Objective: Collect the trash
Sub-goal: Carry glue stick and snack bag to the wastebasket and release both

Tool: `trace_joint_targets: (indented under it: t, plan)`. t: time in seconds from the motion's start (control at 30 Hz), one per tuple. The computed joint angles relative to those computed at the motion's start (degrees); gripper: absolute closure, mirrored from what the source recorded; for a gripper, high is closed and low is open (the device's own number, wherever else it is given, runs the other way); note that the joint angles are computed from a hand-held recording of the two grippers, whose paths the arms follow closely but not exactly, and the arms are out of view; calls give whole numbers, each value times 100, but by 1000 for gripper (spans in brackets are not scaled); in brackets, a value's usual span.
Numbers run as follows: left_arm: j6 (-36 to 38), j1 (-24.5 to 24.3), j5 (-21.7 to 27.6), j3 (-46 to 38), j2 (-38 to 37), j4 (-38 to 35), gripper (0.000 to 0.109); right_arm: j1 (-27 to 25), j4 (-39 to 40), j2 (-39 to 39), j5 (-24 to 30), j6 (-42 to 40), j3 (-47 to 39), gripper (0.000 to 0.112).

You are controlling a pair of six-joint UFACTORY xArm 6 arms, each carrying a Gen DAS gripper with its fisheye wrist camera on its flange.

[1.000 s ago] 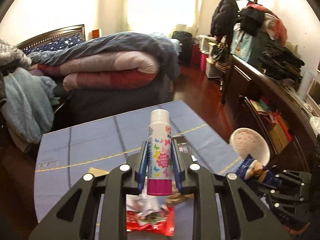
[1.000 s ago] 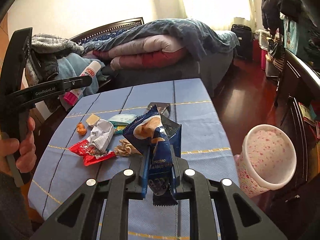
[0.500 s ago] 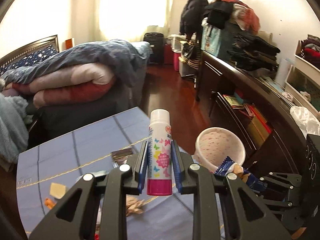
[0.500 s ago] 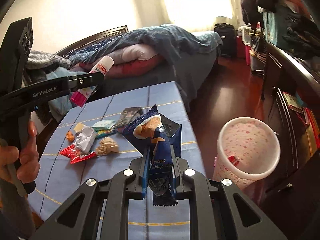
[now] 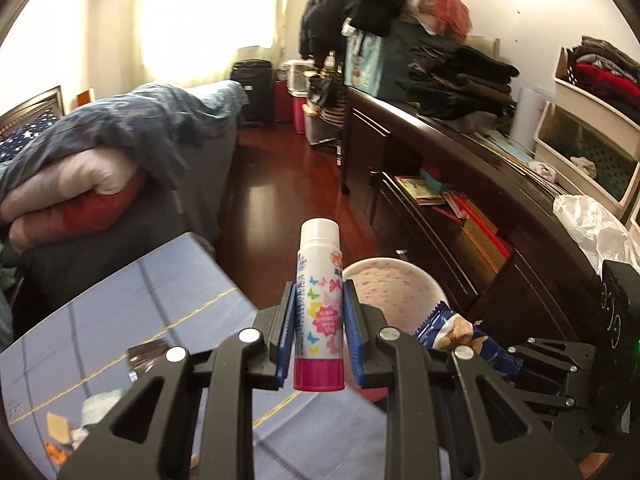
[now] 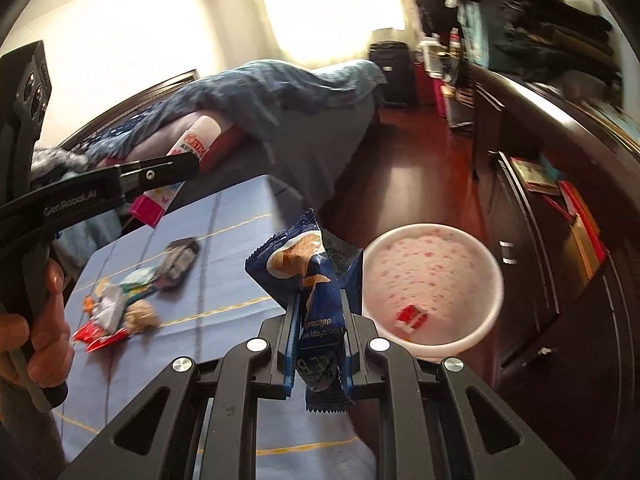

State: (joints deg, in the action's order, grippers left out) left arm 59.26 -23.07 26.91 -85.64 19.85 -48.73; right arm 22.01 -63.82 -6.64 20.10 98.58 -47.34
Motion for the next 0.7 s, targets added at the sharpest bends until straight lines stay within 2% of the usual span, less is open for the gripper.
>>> trace_joint_targets:
  t: [0.27,0.47,0.7]
  plan:
    - [-341,-398,290,-935,876,277,85,-547,-65,-144,-33,265,347,95]
    - [-645,-620,477,-1655,1535,583,85,-939,-193,25,-104,493,375,95]
    - [-1577,-749,854,-2888,2589,1412,85,-1365,-351,441,-266,718,237,95]
